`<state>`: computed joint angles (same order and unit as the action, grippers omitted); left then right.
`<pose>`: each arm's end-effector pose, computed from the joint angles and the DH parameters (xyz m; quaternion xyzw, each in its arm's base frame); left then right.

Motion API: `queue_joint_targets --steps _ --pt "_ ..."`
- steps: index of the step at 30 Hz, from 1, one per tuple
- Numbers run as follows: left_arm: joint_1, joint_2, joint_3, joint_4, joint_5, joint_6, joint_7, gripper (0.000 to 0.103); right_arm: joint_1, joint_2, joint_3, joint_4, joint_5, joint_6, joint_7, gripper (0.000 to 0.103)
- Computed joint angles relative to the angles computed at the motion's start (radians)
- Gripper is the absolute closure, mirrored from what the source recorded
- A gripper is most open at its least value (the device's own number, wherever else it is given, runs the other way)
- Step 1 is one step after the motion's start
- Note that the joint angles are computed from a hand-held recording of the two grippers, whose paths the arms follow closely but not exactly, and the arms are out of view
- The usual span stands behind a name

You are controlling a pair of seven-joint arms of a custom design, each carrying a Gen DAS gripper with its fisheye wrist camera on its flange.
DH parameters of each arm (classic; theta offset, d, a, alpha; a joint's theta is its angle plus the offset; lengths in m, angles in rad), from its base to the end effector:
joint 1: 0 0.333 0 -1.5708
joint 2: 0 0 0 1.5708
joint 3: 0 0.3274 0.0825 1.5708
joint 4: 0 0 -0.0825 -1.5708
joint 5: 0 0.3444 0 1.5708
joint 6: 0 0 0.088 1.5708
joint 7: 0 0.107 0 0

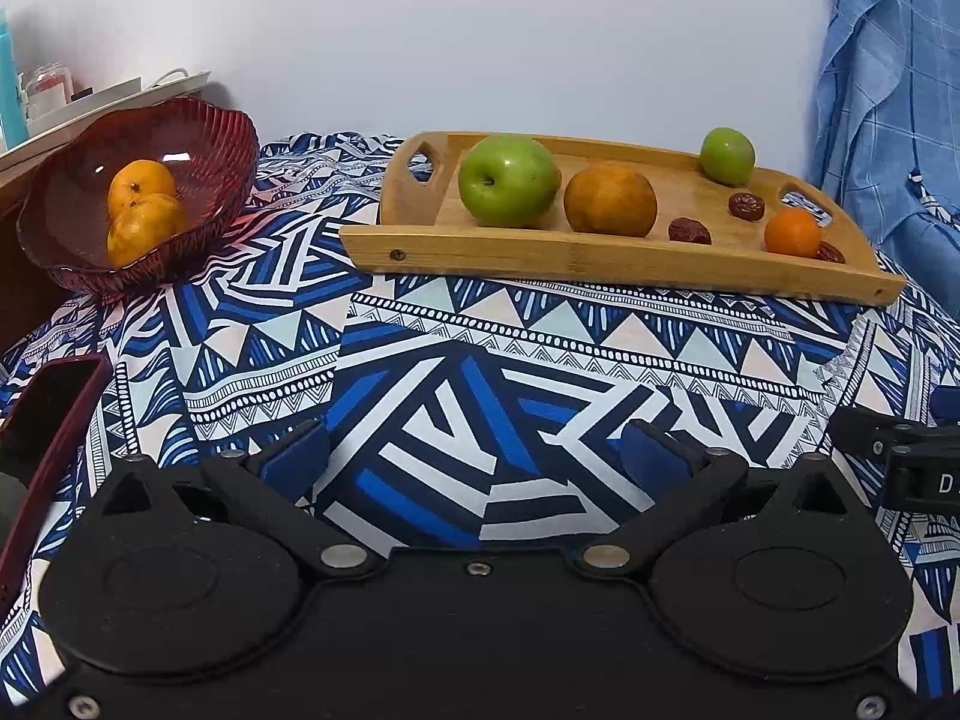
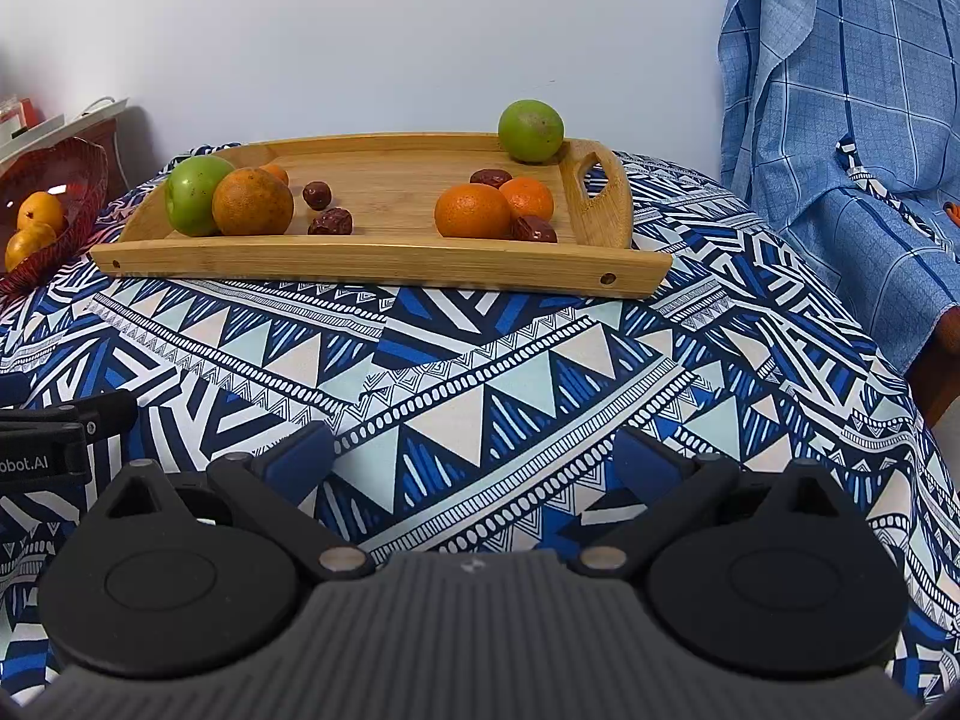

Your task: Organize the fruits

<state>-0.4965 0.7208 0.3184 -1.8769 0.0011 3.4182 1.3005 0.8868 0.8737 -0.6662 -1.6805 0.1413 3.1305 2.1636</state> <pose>0.6480 -0.1571 0.2820 -0.6163 0.6667 -0.3062 0.2861 0.6595 0.2552 0.2928 -0.6033 0.6886 -0.2925 0.2761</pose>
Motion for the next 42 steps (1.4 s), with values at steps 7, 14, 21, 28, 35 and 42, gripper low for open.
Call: queue_joint_targets --steps 7,14,21,28,35,42 --pt "0.008 -0.002 -0.009 -0.001 0.001 0.002 0.001 0.000 0.000 0.000 0.000 0.001 0.002 -0.001 -0.001 0.000" --pt "0.008 -0.002 -0.009 -0.002 -0.001 0.003 0.003 0.000 0.000 -0.001 0.000 0.000 0.002 -0.001 -0.002 0.000" --pt "0.009 -0.002 -0.011 -0.002 -0.002 0.004 0.004 0.000 -0.012 0.000 0.012 0.014 -0.011 -0.009 0.005 0.000" --pt "0.009 -0.002 -0.011 -0.003 -0.003 0.005 0.005 0.000 -0.013 -0.001 0.014 0.008 -0.007 0.000 0.001 0.000" --pt "0.010 -0.002 -0.012 -0.002 -0.004 0.005 0.006 0.000 -0.011 -0.001 0.014 0.007 0.001 0.002 -0.004 0.000" --pt "0.010 -0.003 -0.012 -0.003 -0.005 0.005 0.006 0.000 -0.010 -0.001 0.013 0.007 0.004 0.002 -0.007 0.000"
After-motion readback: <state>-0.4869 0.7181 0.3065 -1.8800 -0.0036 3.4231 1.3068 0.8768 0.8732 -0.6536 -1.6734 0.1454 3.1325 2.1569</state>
